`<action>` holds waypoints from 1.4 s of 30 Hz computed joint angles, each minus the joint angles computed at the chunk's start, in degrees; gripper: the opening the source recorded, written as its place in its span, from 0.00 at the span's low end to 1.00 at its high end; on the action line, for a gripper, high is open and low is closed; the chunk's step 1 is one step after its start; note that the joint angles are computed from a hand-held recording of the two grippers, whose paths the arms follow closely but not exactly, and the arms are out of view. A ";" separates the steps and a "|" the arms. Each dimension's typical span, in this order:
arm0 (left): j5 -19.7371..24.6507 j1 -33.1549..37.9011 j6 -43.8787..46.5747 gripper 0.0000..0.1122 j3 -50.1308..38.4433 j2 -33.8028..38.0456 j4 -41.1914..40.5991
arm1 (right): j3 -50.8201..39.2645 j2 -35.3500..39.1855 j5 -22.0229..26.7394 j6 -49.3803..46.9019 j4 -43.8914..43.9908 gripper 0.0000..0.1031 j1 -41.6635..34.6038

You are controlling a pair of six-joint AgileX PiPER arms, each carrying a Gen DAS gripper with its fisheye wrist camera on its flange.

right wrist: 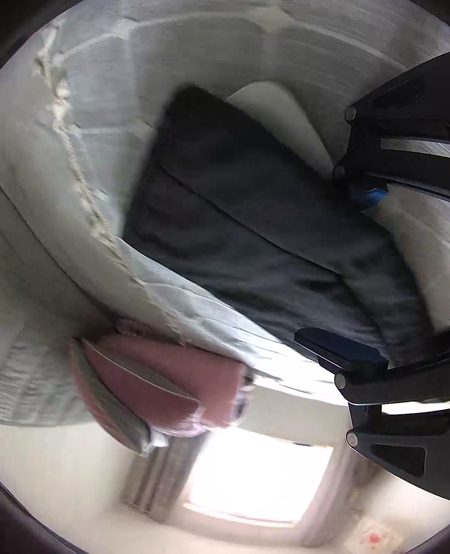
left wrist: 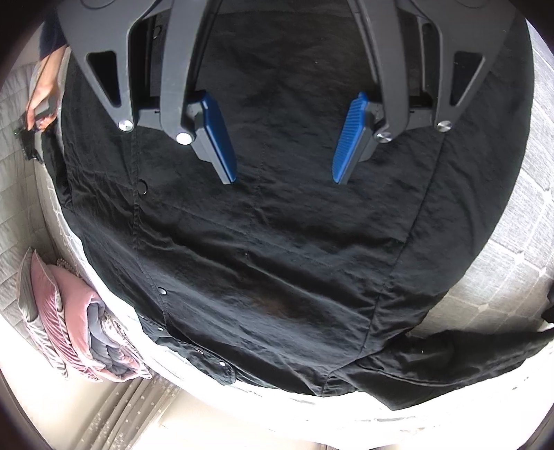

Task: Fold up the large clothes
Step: 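Lift the sleeve up with the right tool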

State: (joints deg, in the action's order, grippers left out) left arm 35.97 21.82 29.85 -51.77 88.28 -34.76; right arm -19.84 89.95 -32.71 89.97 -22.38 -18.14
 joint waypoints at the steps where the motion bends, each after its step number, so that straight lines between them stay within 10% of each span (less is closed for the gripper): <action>1: 0.12 0.19 0.30 0.53 -0.02 0.11 -0.28 | 0.95 0.42 -2.06 0.29 0.40 0.58 -2.63; 12: 1.80 1.07 0.93 0.53 -1.03 0.97 -1.73 | 5.68 10.48 -27.91 4.68 -26.77 0.55 -42.30; 19: 0.57 -0.74 0.39 0.53 0.21 0.06 -0.26 | -8.50 11.77 -14.87 12.54 -30.87 0.62 -27.05; 25: -0.30 -1.03 0.99 0.53 0.83 -0.80 -0.56 | -17.73 17.59 -13.12 12.75 -29.90 0.59 -27.70; 28: -1.81 -1.43 0.24 0.53 0.98 -1.09 0.28 | -14.66 13.39 -6.44 5.72 -22.72 0.58 -31.62; 33: -1.27 -2.07 0.97 0.53 1.15 -1.69 -0.59 | -15.10 11.71 -10.59 13.97 -41.47 0.59 -31.48; 40: -0.33 -0.64 2.38 0.53 1.51 -2.79 -2.24 | -12.57 5.16 3.65 16.33 -45.19 0.59 -18.88; 41: -0.60 -0.81 2.21 0.53 1.43 -2.80 -2.19 | -12.49 4.78 4.48 17.18 -46.25 0.55 -17.92; 42: -0.95 -0.95 2.12 0.53 1.43 -2.88 -1.96 | -14.15 5.39 4.87 20.17 -49.60 0.26 -16.92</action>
